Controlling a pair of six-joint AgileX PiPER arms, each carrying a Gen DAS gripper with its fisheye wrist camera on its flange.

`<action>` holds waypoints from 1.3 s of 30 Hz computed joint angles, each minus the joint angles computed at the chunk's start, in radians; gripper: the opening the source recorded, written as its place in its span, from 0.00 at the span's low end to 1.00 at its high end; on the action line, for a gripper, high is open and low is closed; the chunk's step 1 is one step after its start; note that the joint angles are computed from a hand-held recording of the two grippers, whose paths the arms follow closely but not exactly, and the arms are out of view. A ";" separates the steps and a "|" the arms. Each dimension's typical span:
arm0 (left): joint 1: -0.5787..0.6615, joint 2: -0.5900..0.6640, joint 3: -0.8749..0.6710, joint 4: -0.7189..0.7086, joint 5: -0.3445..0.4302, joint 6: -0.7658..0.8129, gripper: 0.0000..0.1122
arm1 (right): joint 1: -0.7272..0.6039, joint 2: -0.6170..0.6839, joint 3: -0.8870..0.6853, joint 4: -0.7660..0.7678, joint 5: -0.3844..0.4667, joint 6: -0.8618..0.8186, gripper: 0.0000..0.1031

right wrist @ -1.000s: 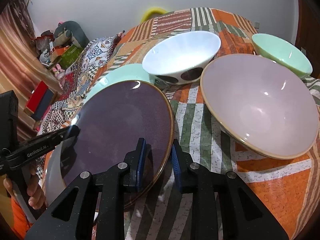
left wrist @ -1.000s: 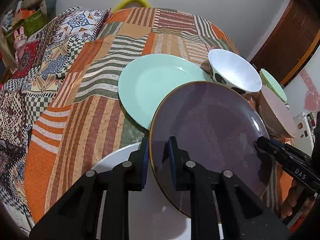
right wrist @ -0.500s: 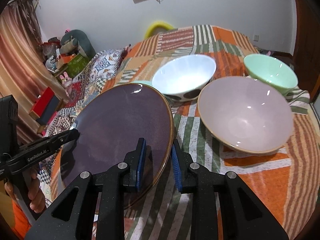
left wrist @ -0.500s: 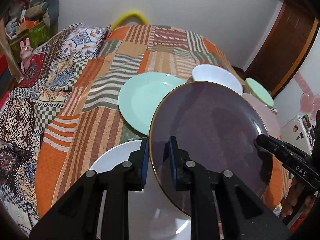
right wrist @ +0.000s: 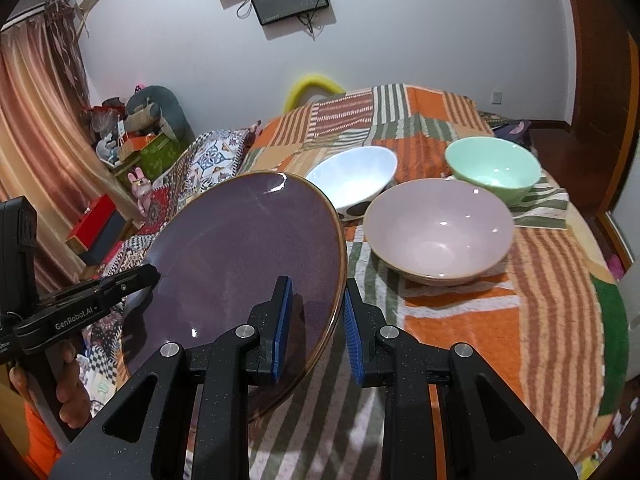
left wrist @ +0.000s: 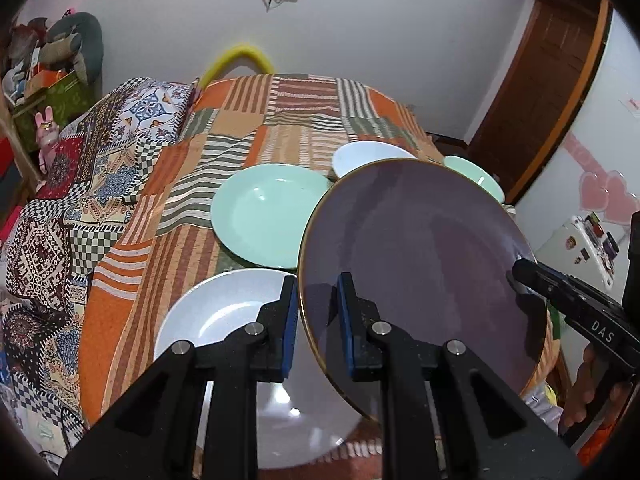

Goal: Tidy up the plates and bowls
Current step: 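Lift the dark purple plate with both grippers and carry it past the bowls, then lower the dark purple plate beside the pink bowl and open both grippers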

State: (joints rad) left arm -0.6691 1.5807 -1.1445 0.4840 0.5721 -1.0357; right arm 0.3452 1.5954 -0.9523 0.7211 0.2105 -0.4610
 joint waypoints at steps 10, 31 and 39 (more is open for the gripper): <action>-0.110 0.001 -0.048 0.031 0.073 -0.041 0.16 | -0.039 -0.108 0.113 0.107 -0.026 -0.120 0.22; -0.144 0.178 -0.191 -0.182 0.102 0.155 0.16 | -0.183 -0.168 0.283 0.351 0.002 -0.385 0.22; -0.151 0.245 -0.251 -0.232 0.140 0.195 0.16 | -0.222 -0.139 0.290 0.365 0.030 -0.413 0.22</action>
State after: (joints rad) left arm -0.8202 1.8256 -1.3957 0.2517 0.7123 -0.8407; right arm 0.1230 1.4569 -0.6620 1.0859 0.2410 -0.8736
